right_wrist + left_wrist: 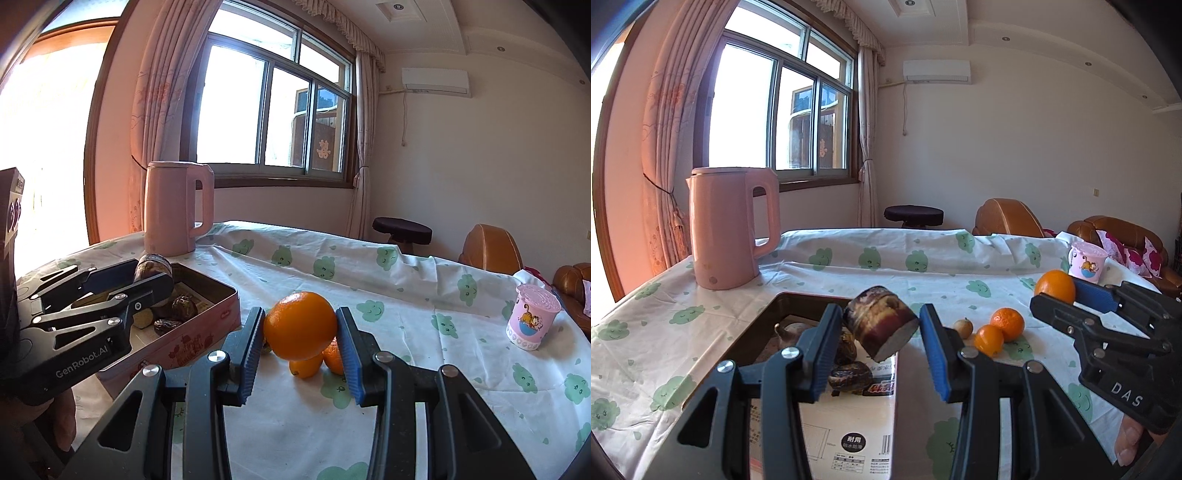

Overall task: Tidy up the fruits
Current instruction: 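Lower the yam piece and orange into the tin box and open both tools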

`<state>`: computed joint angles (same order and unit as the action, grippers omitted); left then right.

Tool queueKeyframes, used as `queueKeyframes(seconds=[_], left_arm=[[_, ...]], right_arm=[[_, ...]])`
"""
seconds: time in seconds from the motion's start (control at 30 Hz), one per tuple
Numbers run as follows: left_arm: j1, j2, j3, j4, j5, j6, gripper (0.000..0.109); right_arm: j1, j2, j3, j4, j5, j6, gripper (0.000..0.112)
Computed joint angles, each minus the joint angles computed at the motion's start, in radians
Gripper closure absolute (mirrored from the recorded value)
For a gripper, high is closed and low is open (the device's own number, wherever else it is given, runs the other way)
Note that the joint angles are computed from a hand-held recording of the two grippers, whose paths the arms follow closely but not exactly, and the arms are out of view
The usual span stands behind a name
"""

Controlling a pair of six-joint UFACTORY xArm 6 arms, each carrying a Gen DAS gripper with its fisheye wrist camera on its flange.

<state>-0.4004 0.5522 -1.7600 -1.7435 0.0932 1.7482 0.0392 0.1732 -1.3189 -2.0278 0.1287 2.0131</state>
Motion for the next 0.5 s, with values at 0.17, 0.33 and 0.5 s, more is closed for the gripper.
queueKeyframes(seconds=[0.17, 0.33, 0.5], left_arm=[[0.031, 0.006, -0.003, 0.035, 0.001, -0.043, 0.063], [0.059, 0.013, -0.004, 0.067, -0.001, -0.075, 0.063], [0.083, 0.025, -0.006, 0.159, 0.007, -0.178, 0.063]], right_arm=[[0.024, 0.047, -0.048, 0.077, -0.015, -0.098, 0.071], [0.049, 0.091, -0.095, 0.149, -0.028, -0.193, 0.071], [0.067, 0.134, -0.142, 0.201, -0.047, -0.267, 0.071]])
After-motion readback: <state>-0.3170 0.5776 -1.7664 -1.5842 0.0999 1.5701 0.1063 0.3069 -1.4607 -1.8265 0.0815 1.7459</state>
